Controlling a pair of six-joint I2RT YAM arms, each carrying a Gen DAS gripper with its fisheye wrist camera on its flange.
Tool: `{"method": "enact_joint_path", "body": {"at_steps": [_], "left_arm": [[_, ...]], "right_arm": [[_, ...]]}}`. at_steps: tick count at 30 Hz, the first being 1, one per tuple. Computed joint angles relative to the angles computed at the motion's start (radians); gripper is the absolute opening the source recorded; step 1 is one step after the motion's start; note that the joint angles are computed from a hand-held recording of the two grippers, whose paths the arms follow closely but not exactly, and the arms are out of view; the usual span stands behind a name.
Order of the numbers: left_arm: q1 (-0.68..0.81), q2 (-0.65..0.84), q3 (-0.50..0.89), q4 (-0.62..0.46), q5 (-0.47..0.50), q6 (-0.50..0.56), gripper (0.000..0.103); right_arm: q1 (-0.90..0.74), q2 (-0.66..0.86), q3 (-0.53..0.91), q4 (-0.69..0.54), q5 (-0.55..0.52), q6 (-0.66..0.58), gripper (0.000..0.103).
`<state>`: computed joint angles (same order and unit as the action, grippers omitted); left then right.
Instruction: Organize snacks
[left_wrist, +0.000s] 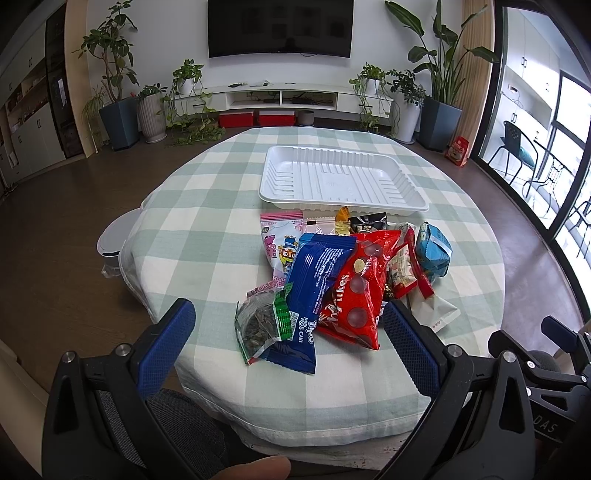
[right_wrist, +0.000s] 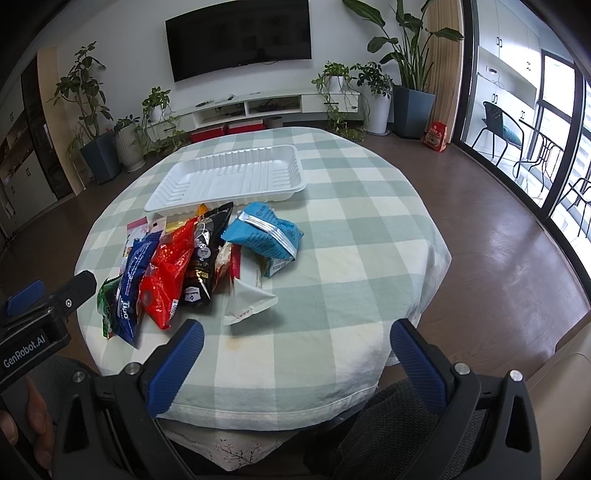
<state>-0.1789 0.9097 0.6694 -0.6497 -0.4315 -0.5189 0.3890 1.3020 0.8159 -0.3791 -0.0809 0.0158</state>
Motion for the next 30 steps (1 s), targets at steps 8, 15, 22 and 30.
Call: {"method": "enact_joint_path", "body": {"at_steps": [8,15,22,30], "left_arm": [[-0.002,0.000,0.001,-0.001,-0.002,-0.002,0.103],[-0.001,0.001,0.001,-0.001,-0.001,-0.001,0.103],[-0.001,0.002,0.002,-0.001,-0.002,-0.003,0.103],[0.000,-0.013,-0.017,-0.001,-0.003,-0.003,0.103]], "right_arm": [[0.003,0.002,-0.001,0.001,0.003,0.001,0.103],[0.003,0.003,0.001,0.000,0.003,0.001,0.103],[0.006,0.006,-0.003,0.006,0.006,0.004,0.103],[0.004,0.005,-0.001,0.002,0.004,0.002,0.103]]}}
